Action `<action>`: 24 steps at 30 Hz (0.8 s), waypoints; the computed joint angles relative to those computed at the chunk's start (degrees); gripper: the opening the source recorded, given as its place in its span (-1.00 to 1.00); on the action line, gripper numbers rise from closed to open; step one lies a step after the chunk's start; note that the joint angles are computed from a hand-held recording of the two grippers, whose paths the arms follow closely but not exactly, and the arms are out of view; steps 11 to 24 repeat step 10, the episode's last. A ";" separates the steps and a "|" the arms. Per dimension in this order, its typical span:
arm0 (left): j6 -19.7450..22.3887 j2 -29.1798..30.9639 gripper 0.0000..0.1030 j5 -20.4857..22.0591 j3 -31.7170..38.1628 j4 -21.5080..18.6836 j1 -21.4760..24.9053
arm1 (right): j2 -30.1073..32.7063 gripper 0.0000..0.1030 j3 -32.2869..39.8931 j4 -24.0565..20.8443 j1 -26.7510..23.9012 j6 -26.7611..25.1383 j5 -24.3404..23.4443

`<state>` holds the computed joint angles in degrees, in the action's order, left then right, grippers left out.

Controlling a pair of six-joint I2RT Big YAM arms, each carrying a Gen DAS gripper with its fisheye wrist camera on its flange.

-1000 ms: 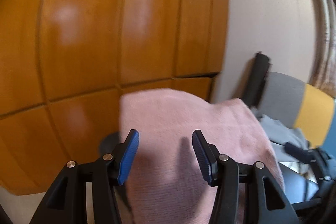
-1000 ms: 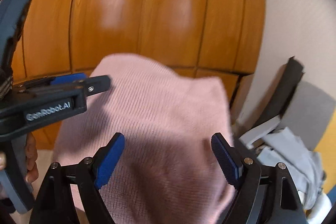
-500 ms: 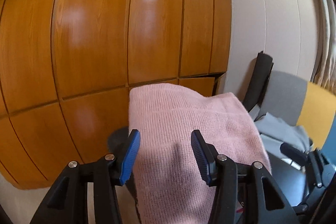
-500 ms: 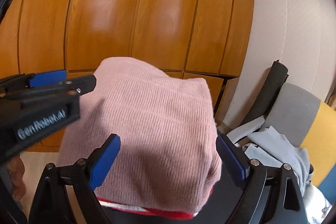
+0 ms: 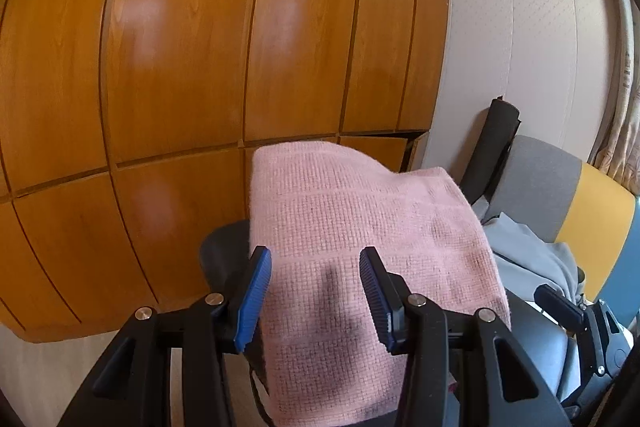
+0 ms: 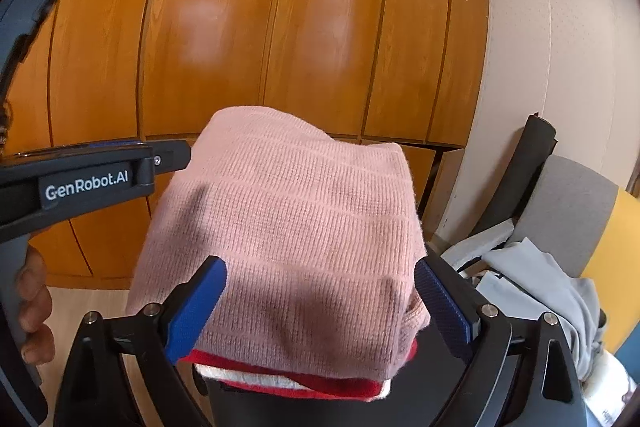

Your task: Fold clothes

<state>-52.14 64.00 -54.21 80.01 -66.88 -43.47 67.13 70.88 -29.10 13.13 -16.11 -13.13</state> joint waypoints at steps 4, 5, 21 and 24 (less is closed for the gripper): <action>0.70 0.24 -0.08 -0.57 -0.10 0.60 -0.12 | -0.38 0.86 -0.54 -0.02 -0.51 0.61 -0.48; 0.84 0.04 -0.09 -1.30 -0.45 1.18 -0.41 | -0.46 0.86 -0.62 -0.07 -0.57 0.82 -0.48; -0.80 0.16 -0.09 -5.25 -0.32 -0.62 -2.07 | -0.44 0.86 -0.95 0.55 -0.51 1.45 0.06; -0.80 0.16 -0.09 -5.25 -0.32 -0.62 -2.07 | -0.44 0.86 -0.95 0.55 -0.51 1.45 0.06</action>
